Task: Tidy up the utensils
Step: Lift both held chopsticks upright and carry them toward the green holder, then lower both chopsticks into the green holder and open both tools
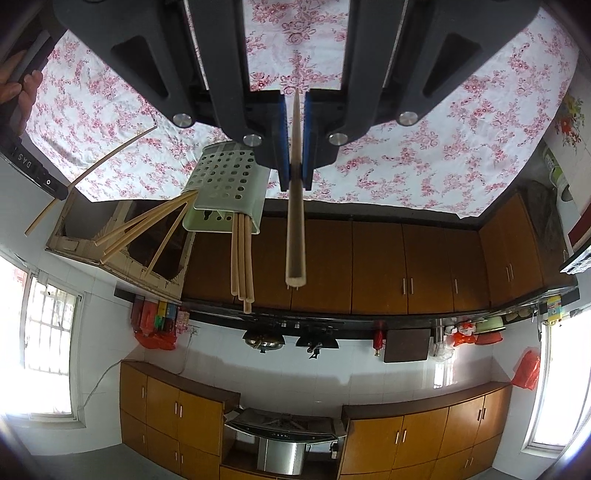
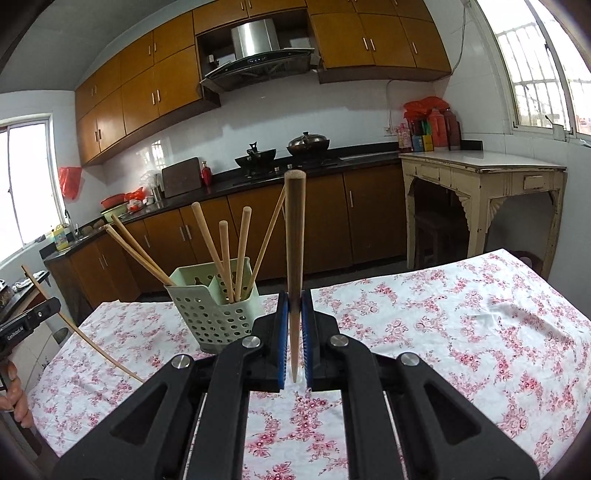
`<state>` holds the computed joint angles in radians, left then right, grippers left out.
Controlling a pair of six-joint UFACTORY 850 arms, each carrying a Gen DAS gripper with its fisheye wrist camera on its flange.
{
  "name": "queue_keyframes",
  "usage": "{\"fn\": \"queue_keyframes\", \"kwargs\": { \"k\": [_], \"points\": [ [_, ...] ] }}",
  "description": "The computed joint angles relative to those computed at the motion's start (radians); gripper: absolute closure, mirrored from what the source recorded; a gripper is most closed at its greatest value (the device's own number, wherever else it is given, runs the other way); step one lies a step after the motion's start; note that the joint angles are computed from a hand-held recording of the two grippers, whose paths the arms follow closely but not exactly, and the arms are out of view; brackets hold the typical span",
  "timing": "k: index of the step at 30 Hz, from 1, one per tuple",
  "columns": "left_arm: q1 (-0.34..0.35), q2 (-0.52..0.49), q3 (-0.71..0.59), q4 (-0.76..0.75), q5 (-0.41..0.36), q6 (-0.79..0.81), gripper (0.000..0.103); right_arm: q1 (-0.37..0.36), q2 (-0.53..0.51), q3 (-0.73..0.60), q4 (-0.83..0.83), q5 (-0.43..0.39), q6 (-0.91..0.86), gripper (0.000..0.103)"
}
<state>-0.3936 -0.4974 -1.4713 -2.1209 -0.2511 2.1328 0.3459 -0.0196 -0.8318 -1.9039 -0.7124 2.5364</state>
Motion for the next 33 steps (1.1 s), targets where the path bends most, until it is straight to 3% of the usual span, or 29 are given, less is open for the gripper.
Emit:
{"fn": "queue_keyframes", "kwargs": {
  "k": [14, 19, 22, 29, 33],
  "points": [
    [-0.002, -0.006, -0.011, 0.067, -0.01, -0.071, 0.096, 0.003, -0.006, -0.006, 0.011, 0.012, -0.009, 0.095],
    [-0.006, 0.013, -0.035, 0.217, -0.065, -0.224, 0.096, 0.01, 0.033, -0.028, -0.084, 0.085, 0.031, 0.095],
    [-0.01, 0.029, -0.058, 0.234, -0.117, -0.245, 0.096, 0.025, 0.054, -0.062, -0.159, 0.098, 0.04, 0.095],
    [-0.038, 0.01, -0.188, 0.244, -0.126, -0.284, 0.096, 0.032, 0.035, -0.178, -0.217, 0.081, -0.033, 0.095],
    [-0.063, -0.044, -0.294, 0.213, -0.08, -0.267, 0.096, -0.006, -0.027, -0.271, -0.186, 0.107, -0.086, 0.095]
  ]
}}
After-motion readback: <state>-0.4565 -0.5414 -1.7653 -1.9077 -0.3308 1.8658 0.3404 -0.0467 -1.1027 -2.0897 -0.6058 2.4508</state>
